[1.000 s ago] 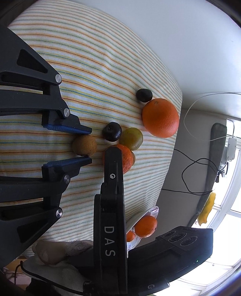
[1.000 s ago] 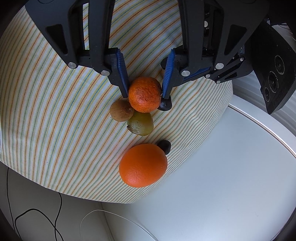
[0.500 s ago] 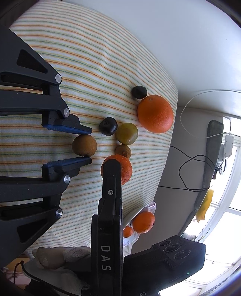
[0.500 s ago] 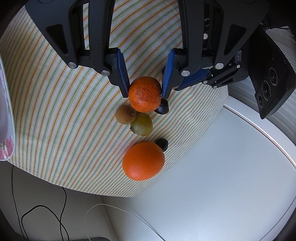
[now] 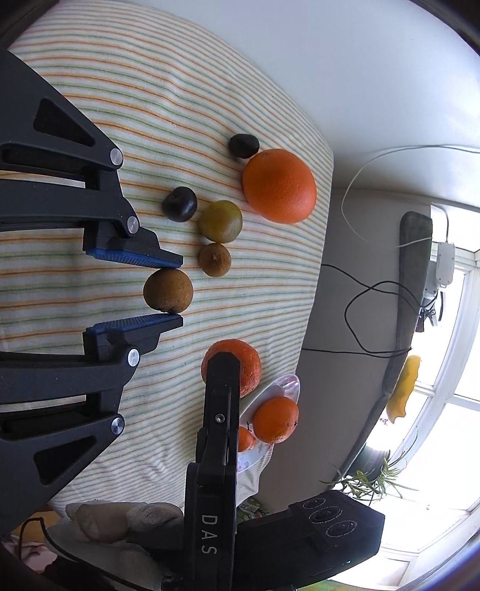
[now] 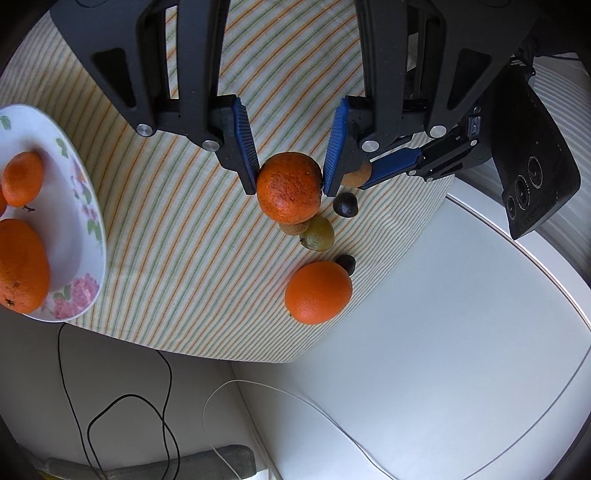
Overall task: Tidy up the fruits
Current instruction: 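Carry the tangerine and the kiwi over the white floral bowl with both grippers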
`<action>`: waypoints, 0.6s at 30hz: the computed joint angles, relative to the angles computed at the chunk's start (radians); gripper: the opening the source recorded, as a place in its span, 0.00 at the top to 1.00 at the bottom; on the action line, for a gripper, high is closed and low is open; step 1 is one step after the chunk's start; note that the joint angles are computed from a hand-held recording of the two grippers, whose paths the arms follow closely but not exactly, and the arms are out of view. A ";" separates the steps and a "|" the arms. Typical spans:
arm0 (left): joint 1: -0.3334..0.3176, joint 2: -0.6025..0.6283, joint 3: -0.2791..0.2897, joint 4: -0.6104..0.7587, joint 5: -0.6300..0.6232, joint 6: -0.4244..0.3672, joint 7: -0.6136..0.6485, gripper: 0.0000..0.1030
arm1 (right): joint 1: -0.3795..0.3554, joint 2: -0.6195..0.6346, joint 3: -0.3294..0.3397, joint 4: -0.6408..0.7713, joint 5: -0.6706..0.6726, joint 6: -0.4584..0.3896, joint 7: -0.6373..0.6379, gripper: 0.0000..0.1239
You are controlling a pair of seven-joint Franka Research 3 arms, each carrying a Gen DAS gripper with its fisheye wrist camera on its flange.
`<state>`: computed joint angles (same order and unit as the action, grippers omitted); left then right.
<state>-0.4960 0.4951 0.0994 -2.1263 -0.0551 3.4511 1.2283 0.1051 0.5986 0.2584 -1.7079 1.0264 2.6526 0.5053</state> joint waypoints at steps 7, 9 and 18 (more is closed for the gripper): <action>0.002 0.020 -0.014 0.047 0.022 -0.013 0.001 0.77 | -0.028 -0.024 -0.005 -0.023 0.033 0.022 -0.024 0.70; 0.002 0.028 -0.018 0.066 0.032 -0.021 -0.003 0.77 | -0.034 -0.029 -0.008 -0.027 0.042 0.024 -0.027 0.70; 0.024 0.059 -0.051 0.134 0.094 -0.034 -0.042 0.77 | -0.052 -0.039 -0.030 -0.025 0.054 0.029 -0.036 0.70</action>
